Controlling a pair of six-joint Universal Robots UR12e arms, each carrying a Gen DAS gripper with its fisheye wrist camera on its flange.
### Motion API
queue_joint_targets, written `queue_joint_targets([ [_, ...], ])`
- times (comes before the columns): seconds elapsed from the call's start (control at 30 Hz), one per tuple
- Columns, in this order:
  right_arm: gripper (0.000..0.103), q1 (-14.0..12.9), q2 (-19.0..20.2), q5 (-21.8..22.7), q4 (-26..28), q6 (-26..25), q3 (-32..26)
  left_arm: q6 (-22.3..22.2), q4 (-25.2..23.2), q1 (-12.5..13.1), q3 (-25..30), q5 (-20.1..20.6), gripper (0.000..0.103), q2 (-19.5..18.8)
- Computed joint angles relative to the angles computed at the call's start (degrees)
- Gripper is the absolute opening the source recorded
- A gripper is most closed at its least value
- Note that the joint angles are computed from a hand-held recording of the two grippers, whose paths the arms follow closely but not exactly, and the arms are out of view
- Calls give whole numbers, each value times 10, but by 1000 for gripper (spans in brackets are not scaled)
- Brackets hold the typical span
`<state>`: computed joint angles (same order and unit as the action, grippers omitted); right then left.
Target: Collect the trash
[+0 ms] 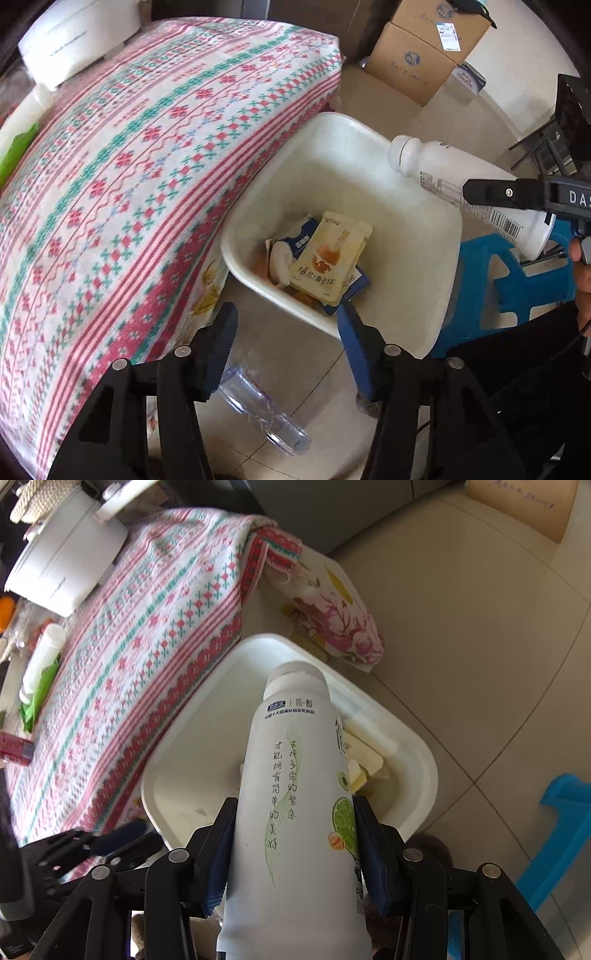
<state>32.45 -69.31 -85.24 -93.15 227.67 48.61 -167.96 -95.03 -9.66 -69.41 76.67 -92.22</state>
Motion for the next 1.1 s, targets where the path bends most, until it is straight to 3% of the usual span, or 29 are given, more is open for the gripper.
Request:
queue_joint_targets([
  [0.17,52,8,13,-5,11,-23,-19,-16,-10,4,-46,46,73,39],
  [0.3,52,16,17,-12,18,-45,-26,-47,-33,4,-100,65,74,67],
  [0.53,52,22,15,-4,16,-70,-24,-100,-30,6,-202,139,74,90],
  [0.67,52,26,20,3,4,-91,-32,-123,-29,21,-237,138,74,88],
  [0.83,52,28,27,17,0,-104,-42,-142,-10,29,-264,97,74,83],
  [1.0,52,26,31,25,4,-103,-45,-158,-9,23,-285,116,74,74],
  [1.1,52,26,33,24,9,-102,-48,-156,-14,21,-293,121,67,68],
])
